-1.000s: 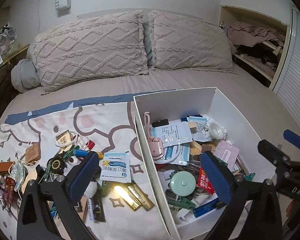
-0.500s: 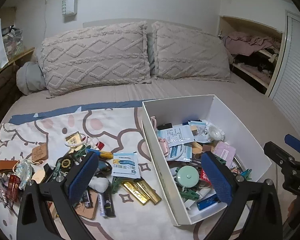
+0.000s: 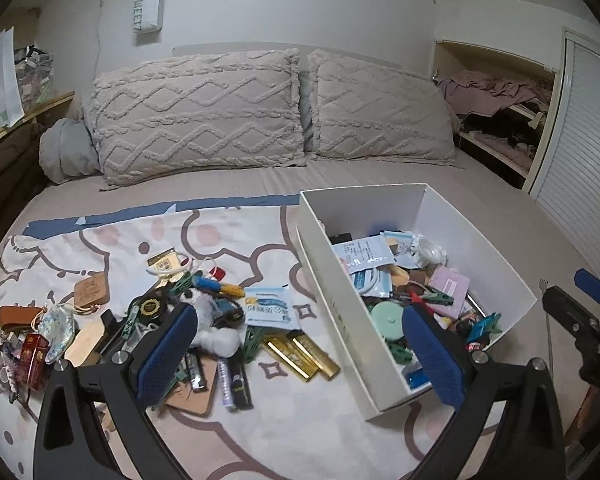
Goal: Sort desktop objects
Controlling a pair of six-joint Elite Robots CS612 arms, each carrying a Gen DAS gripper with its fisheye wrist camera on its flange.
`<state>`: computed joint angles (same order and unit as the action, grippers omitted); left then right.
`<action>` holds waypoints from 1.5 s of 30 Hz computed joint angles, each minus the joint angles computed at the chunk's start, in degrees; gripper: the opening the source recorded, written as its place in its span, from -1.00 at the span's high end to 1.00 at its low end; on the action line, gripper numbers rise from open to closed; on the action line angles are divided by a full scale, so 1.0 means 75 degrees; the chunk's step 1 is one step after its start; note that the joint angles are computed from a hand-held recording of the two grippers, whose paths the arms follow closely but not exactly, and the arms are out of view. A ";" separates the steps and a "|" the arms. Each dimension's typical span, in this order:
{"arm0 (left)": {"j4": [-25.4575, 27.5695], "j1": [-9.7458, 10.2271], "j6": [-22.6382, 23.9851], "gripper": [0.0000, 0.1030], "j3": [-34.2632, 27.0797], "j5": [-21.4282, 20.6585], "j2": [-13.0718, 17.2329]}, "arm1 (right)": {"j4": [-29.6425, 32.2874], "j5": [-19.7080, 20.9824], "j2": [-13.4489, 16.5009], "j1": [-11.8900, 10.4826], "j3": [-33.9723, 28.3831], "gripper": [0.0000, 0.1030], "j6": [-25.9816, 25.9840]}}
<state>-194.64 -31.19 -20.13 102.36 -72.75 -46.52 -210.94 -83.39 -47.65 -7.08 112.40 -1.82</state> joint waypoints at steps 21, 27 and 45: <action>-0.2414 -0.0197 0.0883 -1.00 0.1589 0.0424 -0.0284 | -0.1841 0.0522 0.0113 0.0137 0.1058 -1.00 0.0099; -0.3155 -0.0282 0.1097 -1.00 0.1975 0.0440 -0.0300 | -0.2293 0.0428 0.0179 0.0218 0.1286 -1.00 0.0113; -0.4245 -0.0352 0.1105 -1.00 0.2679 0.0108 -0.0155 | -0.3480 -0.0004 0.0336 0.0504 0.1793 -1.00 0.0063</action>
